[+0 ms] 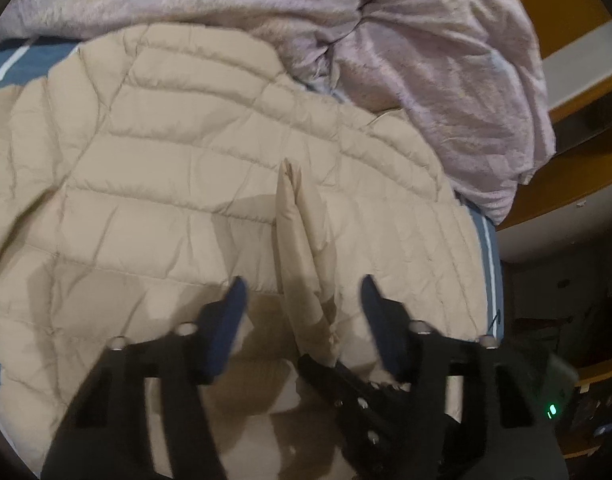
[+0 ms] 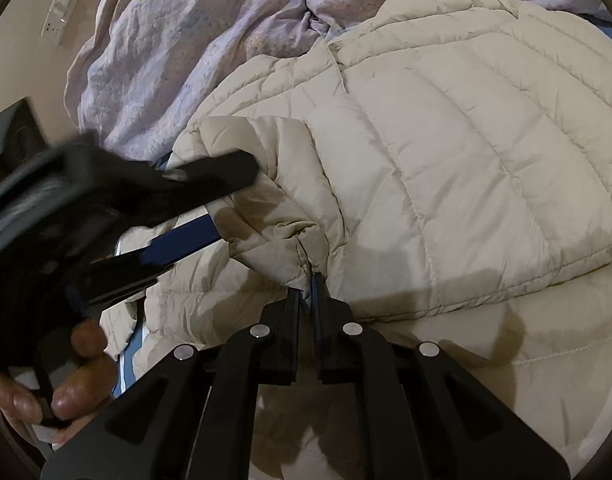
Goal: Fold large clothes
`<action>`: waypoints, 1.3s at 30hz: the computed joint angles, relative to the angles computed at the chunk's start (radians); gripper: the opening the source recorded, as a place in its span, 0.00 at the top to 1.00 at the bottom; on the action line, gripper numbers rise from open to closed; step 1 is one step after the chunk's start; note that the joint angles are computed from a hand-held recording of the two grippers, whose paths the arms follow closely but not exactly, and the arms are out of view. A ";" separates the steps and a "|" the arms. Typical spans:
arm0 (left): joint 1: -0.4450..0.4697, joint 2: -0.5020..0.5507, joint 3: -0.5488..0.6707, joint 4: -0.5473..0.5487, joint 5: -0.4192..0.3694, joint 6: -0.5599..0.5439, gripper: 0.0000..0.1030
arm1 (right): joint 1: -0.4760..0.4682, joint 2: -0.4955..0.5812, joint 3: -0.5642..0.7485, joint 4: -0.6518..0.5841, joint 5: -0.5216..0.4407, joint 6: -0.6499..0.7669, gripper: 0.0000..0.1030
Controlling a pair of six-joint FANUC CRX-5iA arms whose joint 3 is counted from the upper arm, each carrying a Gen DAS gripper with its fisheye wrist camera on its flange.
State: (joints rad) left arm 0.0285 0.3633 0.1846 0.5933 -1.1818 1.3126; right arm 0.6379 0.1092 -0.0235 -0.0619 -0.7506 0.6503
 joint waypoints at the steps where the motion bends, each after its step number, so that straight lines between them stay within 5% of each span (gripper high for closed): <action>1: -0.004 0.007 0.008 -0.014 -0.001 0.011 0.67 | 0.005 -0.001 -0.001 0.010 -0.002 -0.009 0.94; 5: -0.013 0.006 0.006 -0.047 0.024 0.018 0.86 | 0.024 -0.001 -0.001 0.064 -0.023 -0.036 0.91; 8: -0.020 0.005 0.018 -0.089 0.039 0.017 0.90 | 0.029 -0.006 0.003 0.084 -0.048 -0.036 0.75; 10: -0.021 0.003 0.024 -0.118 0.053 0.016 0.92 | 0.039 -0.025 -0.021 0.140 -0.043 -0.066 0.49; 12: -0.025 -0.006 0.029 -0.165 0.081 0.017 0.92 | 0.055 -0.049 -0.063 0.239 -0.028 -0.136 0.39; 19: -0.026 -0.009 0.043 -0.257 0.109 0.034 0.92 | 0.060 -0.042 -0.120 0.468 -0.119 -0.304 0.40; 29: -0.042 -0.015 0.021 -0.332 0.140 0.030 0.87 | 0.077 0.069 -0.051 0.507 -0.273 -0.220 0.38; 35: 0.021 -0.073 -0.038 -0.249 0.140 0.013 0.64 | 0.071 0.073 -0.027 0.476 -0.296 -0.166 0.33; 39: 0.103 -0.152 -0.102 -0.227 0.160 -0.021 0.56 | 0.063 0.062 -0.006 0.431 -0.311 -0.159 0.17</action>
